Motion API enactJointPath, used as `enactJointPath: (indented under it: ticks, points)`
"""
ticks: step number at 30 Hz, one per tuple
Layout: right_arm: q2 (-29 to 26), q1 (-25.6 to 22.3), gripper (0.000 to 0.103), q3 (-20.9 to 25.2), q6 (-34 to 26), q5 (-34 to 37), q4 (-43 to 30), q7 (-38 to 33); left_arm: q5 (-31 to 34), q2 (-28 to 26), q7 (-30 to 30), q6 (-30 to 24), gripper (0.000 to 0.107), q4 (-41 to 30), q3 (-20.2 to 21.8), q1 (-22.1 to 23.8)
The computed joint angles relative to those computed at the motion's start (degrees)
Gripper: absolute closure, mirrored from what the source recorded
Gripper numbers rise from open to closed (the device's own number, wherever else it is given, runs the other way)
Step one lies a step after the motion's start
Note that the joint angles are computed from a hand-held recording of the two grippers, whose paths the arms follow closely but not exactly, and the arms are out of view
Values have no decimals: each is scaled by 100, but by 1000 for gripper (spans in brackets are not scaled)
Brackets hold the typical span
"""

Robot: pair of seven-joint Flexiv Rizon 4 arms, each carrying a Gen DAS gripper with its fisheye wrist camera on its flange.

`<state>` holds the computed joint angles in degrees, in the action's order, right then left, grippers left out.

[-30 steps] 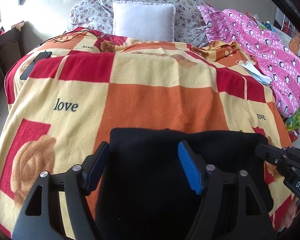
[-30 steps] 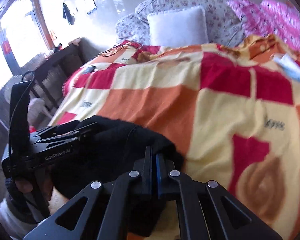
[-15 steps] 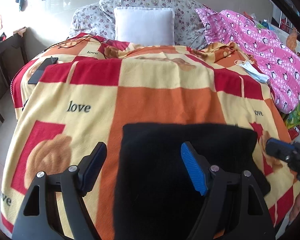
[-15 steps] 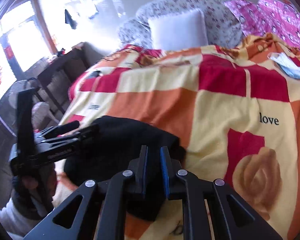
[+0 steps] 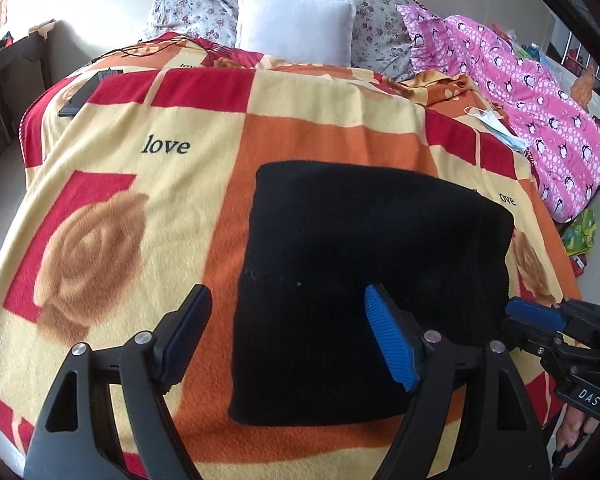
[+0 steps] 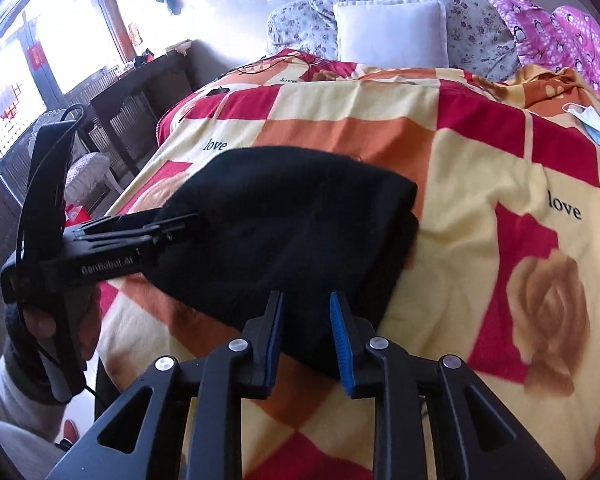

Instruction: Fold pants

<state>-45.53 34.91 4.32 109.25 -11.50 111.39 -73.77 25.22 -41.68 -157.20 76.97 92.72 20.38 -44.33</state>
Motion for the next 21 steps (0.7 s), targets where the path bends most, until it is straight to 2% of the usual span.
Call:
enactJointPath:
  ticks: [3, 5, 7, 10, 15, 19, 21]
  points:
    - [17, -160, 75, 129, -31, -40, 55, 27, 22, 14, 27, -69, 28, -23, -4, -19]
    - [39, -174, 67, 134, -48, -17, 77, 74, 35, 46, 41, -139, 28, -37, -29, -8]
    - [68, -337, 67, 293, -97, -93, 75, 127, 70, 74, 21, -172, 28, -34, -41, -1]
    - [155, -280, 67, 246, 104, -81, 112, 106, 157, 116, -4, -295, 28, -69, -41, -9]
    - [183, 232, 63, -182, 21, 135, -73, 62, 400, 198, -258, -376, 28, -98, 12, -25]
    - [73, 849, 63, -772, -128, 493, -293, 150, 671, 205, -504, -681, 28, -237, 85, -104]
    - [6, 978, 63, -890, -197, 555, -391, 178, 836, 209, -627, -799, 28, -291, 51, -98]
